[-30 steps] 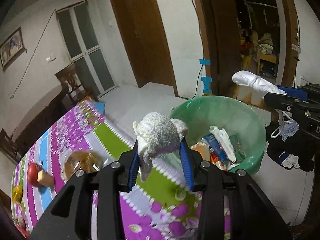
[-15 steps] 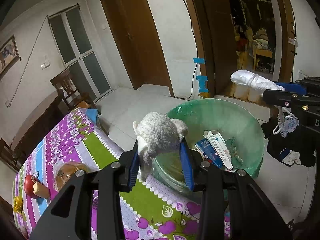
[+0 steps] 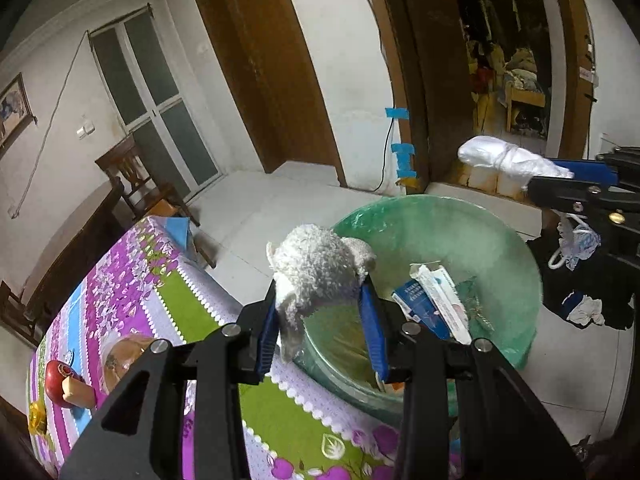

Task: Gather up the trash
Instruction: 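Open both tools to drop the white cloth bundles into the bin, then return to the table and grasp the beige knitted ball with the left tool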

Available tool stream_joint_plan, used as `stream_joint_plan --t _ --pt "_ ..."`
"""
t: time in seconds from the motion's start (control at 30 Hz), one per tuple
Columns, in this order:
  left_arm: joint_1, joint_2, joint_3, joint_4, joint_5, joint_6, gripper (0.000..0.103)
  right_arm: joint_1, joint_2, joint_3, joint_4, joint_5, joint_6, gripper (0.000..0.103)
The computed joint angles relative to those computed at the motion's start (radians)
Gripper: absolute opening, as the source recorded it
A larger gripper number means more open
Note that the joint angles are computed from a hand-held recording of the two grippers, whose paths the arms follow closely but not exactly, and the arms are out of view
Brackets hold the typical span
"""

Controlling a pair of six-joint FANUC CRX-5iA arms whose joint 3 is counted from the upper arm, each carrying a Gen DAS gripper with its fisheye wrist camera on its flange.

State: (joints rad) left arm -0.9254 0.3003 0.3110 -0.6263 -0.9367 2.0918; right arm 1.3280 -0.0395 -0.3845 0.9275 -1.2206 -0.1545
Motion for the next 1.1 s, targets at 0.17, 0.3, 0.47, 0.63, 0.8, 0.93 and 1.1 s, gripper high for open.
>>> stream_joint_plan --t 0.17,0.3,0.47,0.63,0.8,0.93,1.1 --pt "0.078 0.009 -0.003 0.145 0.033 -0.079 0.036 -0.031 0.027 0.021 -0.019 0.024 0.032 0.027" --pt "0.126 0.014 -0.030 0.291 0.103 -0.218 0.039 -0.057 0.064 0.051 -0.037 0.030 0.090 0.030" --pt "0.176 0.020 -0.073 0.451 0.143 -0.345 0.058 -0.081 0.079 0.050 -0.050 0.013 0.078 0.047" --pt "0.184 0.001 -0.108 0.442 0.153 -0.314 0.059 -0.079 0.060 0.016 -0.043 0.019 0.037 0.047" --pt "0.183 -0.046 -0.164 0.427 0.183 -0.288 0.060 -0.061 0.054 0.002 -0.002 0.032 -0.005 0.047" --pt "0.152 -0.150 -0.259 0.268 0.227 -0.150 0.074 -0.029 0.058 0.001 0.050 0.042 -0.033 0.047" --pt "0.134 -0.305 -0.388 0.063 0.194 0.107 0.077 -0.005 0.109 0.025 0.144 0.135 -0.062 0.049"
